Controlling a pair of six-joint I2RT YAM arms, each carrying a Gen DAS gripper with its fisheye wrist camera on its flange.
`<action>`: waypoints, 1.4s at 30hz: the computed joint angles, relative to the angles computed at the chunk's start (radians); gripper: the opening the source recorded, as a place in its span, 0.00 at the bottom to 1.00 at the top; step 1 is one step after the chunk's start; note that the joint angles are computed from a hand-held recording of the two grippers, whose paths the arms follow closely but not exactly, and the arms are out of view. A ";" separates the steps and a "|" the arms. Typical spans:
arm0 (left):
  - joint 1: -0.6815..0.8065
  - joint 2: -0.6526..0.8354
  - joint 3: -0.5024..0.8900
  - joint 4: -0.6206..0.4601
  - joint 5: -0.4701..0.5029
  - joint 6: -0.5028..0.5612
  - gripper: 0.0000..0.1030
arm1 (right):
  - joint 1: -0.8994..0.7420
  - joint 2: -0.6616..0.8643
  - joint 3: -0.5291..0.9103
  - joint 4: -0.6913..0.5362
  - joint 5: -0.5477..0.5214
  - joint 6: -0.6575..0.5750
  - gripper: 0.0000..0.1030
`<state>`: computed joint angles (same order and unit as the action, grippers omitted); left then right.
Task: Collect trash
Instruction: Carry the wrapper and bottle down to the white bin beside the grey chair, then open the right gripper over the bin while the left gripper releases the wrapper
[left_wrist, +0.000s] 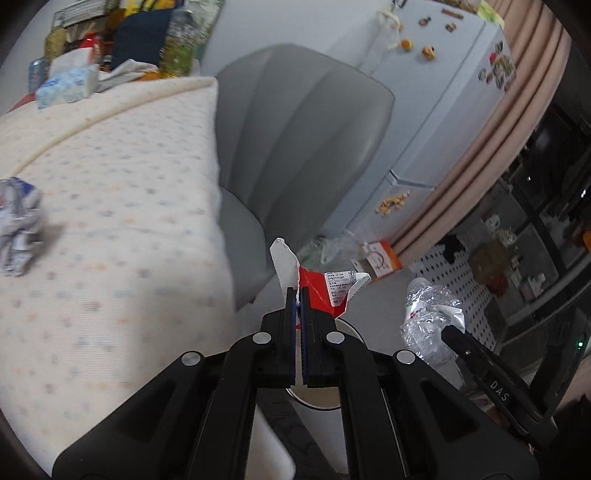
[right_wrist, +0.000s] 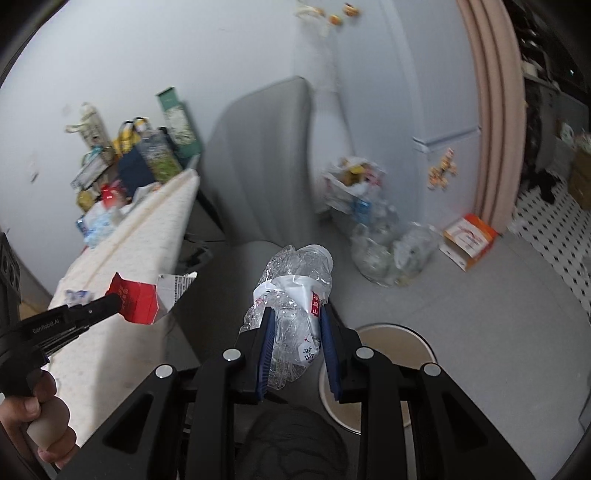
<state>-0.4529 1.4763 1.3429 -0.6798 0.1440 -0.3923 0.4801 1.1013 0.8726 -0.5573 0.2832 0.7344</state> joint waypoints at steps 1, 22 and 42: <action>-0.019 0.032 0.017 0.002 -0.005 -0.004 0.03 | -0.029 -0.006 -0.024 0.012 -0.020 -0.005 0.24; -0.227 0.540 0.309 -0.065 -0.079 -0.037 0.03 | -0.530 0.320 -0.417 0.559 -0.499 -0.073 0.68; -0.315 0.703 0.462 -0.100 -0.079 -0.080 0.65 | -0.853 -0.002 -0.497 0.303 -0.504 -0.211 0.75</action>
<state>-0.7681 2.1793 1.8053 -0.7800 0.0652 -0.4723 -0.3734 1.0996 0.3755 -0.2543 -0.2208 0.5230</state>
